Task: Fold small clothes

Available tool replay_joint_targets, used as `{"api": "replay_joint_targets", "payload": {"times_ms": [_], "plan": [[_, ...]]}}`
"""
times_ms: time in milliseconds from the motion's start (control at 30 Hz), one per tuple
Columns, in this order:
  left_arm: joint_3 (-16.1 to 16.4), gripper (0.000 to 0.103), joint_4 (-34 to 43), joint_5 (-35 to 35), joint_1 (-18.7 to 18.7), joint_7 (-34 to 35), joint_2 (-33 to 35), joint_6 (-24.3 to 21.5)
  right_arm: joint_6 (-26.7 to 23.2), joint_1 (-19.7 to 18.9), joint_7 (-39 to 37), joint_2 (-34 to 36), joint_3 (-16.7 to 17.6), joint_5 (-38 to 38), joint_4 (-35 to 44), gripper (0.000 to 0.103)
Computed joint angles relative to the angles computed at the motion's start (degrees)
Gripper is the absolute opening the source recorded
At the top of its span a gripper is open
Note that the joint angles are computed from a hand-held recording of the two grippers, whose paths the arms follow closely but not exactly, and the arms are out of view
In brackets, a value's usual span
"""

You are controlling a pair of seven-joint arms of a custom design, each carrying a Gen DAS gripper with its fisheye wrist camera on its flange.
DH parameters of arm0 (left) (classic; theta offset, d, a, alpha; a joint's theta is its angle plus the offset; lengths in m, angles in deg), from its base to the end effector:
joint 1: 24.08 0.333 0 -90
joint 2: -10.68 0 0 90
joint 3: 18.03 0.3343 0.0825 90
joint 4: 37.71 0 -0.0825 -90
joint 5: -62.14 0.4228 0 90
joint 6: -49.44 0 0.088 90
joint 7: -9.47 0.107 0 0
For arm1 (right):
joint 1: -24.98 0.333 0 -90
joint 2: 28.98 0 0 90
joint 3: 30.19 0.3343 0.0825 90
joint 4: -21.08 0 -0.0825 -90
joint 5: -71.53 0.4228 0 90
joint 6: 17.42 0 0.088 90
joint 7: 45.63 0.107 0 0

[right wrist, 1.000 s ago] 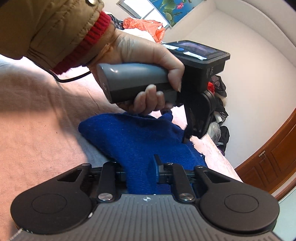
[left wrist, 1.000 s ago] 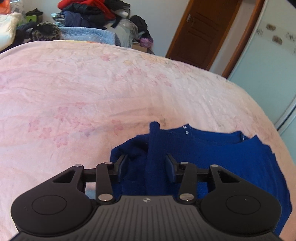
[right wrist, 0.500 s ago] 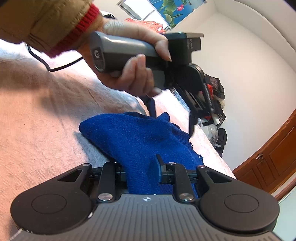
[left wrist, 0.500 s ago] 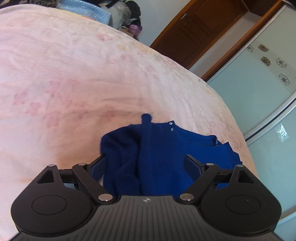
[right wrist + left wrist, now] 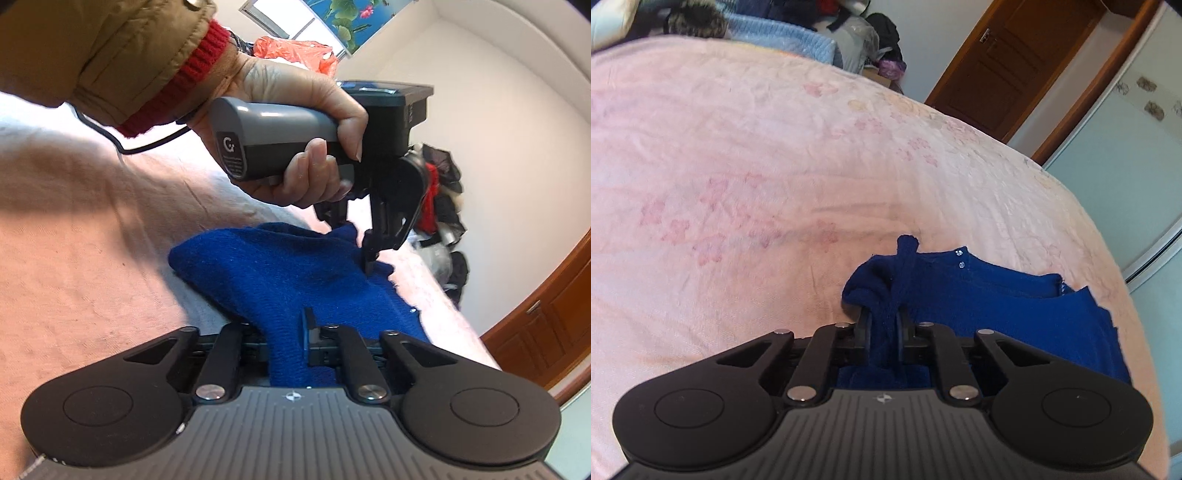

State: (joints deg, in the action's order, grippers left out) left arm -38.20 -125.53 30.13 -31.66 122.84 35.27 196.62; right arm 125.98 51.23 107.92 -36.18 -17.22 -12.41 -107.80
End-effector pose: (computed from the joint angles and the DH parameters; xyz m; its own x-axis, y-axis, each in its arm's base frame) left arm 0.7014 -0.3076 0.4929 -0.5126 -0.7588 0.4018 -0.7674 0.1949 -0.6109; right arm 0.4293 0.3622 0.4491 0.2685 -0.7416 0.6147 -0.3789 -0.6680 -0.6404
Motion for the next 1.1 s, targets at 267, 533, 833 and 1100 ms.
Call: {"api": "replay_joint_targets", "payload": {"times_ms": [267, 533, 833, 1100], "plan": [[1.89, 0.011, -3.2, 5.92, -3.29, -4.94, -4.33, 4.64, 4.71, -2.24, 7.64, -5.16, -0.19, -3.09, -3.23, 0.006], [6.75, 0.011, -5.42, 23.74, -9.6, -19.14, -6.83, 8.06, 13.91, -5.62, 15.97, -12.09, -1.76, -0.67, -7.88, 0.006], [7.51, 0.011, -7.13, 36.34, -12.54, -28.02, -8.69, 10.68, 26.98, -14.04, 32.12, -19.59, -1.69, -1.95, -13.79, 0.006], [8.62, 0.011, -7.38, 45.04, -15.23, -35.35, -9.7, 11.75, 30.13, -16.49, 42.74, -23.57, -2.59, -8.28, -16.93, 0.006]]}}
